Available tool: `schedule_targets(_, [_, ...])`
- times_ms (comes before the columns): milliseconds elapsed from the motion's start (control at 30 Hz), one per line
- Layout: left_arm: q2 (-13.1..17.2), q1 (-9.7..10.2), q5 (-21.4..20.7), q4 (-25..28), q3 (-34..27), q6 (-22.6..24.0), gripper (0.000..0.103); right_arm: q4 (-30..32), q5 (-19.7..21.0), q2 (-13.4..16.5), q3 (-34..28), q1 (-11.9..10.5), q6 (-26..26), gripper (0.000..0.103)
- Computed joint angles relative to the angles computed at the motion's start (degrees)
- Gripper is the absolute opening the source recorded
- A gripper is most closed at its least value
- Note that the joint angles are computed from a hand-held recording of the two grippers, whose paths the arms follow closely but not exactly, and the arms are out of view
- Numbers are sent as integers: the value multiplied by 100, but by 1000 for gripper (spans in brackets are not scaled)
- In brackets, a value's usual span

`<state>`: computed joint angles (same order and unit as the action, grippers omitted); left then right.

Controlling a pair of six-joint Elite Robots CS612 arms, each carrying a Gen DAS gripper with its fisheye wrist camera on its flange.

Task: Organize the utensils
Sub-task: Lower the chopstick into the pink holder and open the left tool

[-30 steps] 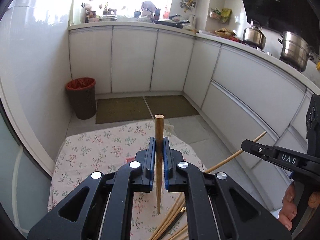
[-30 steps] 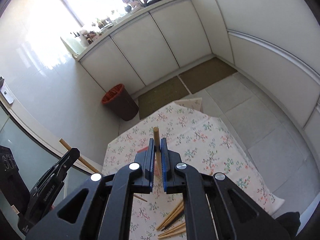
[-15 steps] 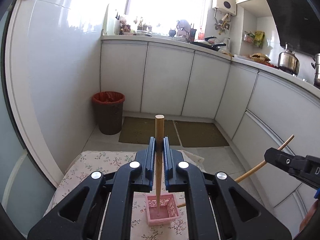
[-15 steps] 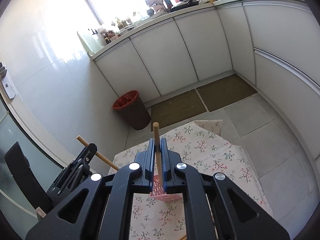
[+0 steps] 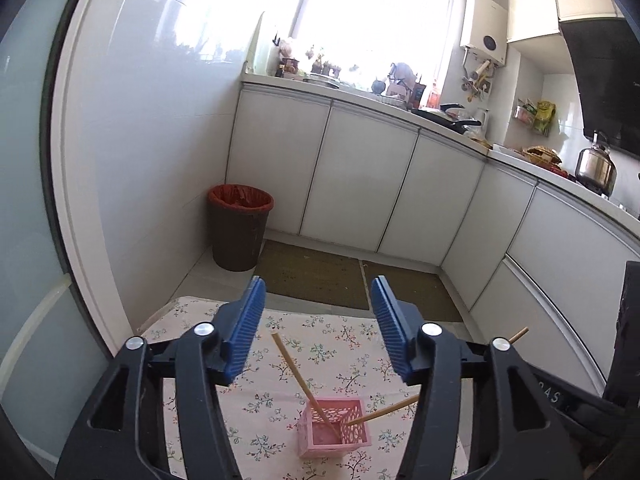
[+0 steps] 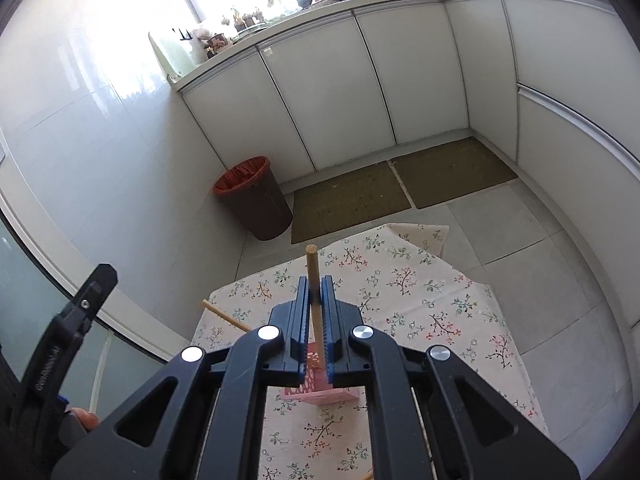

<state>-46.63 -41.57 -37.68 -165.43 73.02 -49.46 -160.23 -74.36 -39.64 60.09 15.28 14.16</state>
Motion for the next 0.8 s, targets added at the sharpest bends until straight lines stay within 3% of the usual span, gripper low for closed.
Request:
schedule_targets(200, [-168, 9, 88, 197, 237, -356, 55, 281, -65, 237, -295, 95, -153, 7])
schedule_targets(367, [-261, 49, -14, 566, 347, -655, 55, 337, -244, 324, -403, 170, -266, 14])
schedule_targets(433, [-280, 66, -75, 731, 349, -710, 57, 165, -311, 266, -303, 174, -225, 28])
schedule_targets(567, [-306, 69, -201, 923, 364, -796, 57, -148, -528, 123, -77, 176, -170, 34])
schedule_targets(700, [-298, 34, -234, 1140, 318, -802, 67, -419, -862, -51, 232, 184, -141, 51])
schedule_targets(800, [-279, 2, -287, 1331, 270, -726, 68, -634, -1135, -178, 498, 194, -136, 61])
